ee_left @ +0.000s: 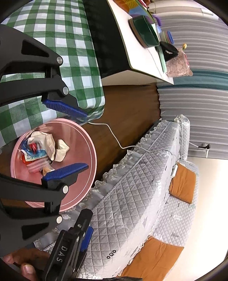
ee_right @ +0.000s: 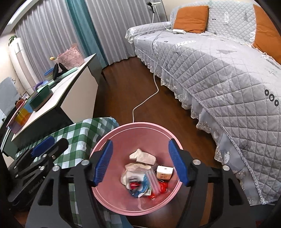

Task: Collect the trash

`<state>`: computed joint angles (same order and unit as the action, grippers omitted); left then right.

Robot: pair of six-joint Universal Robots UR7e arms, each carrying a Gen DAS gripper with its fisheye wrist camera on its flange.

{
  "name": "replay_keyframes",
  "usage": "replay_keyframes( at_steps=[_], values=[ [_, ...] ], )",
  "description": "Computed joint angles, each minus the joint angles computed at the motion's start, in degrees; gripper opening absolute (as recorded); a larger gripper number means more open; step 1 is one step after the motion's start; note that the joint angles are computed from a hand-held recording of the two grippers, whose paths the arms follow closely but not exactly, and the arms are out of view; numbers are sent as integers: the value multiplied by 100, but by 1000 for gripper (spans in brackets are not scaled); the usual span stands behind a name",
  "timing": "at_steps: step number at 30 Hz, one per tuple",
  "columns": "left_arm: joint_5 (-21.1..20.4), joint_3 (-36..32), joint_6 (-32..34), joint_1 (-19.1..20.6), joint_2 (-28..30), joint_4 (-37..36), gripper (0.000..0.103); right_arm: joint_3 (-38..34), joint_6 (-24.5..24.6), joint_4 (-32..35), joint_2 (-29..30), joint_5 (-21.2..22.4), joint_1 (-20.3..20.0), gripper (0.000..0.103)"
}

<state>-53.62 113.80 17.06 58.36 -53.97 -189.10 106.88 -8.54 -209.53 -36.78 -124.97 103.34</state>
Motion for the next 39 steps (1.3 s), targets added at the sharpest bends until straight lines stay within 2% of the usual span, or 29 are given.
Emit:
replay_keyframes(
  at_steps=[3,6,7,11,13,15,20,24,27,31,35,39],
  values=[
    [64,89,-40,-40,-111,-64,64,-45,-65,-125,51,-112,44,90],
    [80,279,-23,-112,-305,-237,76,-59,-95,-167,68,-213,96,98],
    [55,364,-3,-137,-390,-325,82,-55,-106,-194,74,-268,137,98],
    [-7,736,6,-266,-762,-668,95,-24,-375,-377,106,-495,351,98],
    [90,969,-13,-377,-985,-819,95,24,-591,-543,138,-633,496,98],
    [206,1185,-286,-491,-1320,-493,95,122,-591,-574,90,-639,589,98],
    [855,1734,-618,-861,-1965,-334,95,410,-455,-645,-112,-729,890,98],
    [1256,2126,-917,-1093,-2609,-41,95,590,-375,-847,-149,-1001,1197,98],
    [1721,2503,-1021,-1341,-3106,266,95,765,-321,-1017,-119,-1169,1451,98],
    [1954,2933,-1278,-1560,-3729,806,95,925,-326,-1350,116,-1451,1826,98],
    [2221,3389,-1835,-1716,-4294,1285,95,998,-348,-1731,500,-1719,2109,98],
    [2247,3610,-2494,-1617,-4675,1986,95,923,-573,-1914,873,-1935,2274,98]
  ],
)
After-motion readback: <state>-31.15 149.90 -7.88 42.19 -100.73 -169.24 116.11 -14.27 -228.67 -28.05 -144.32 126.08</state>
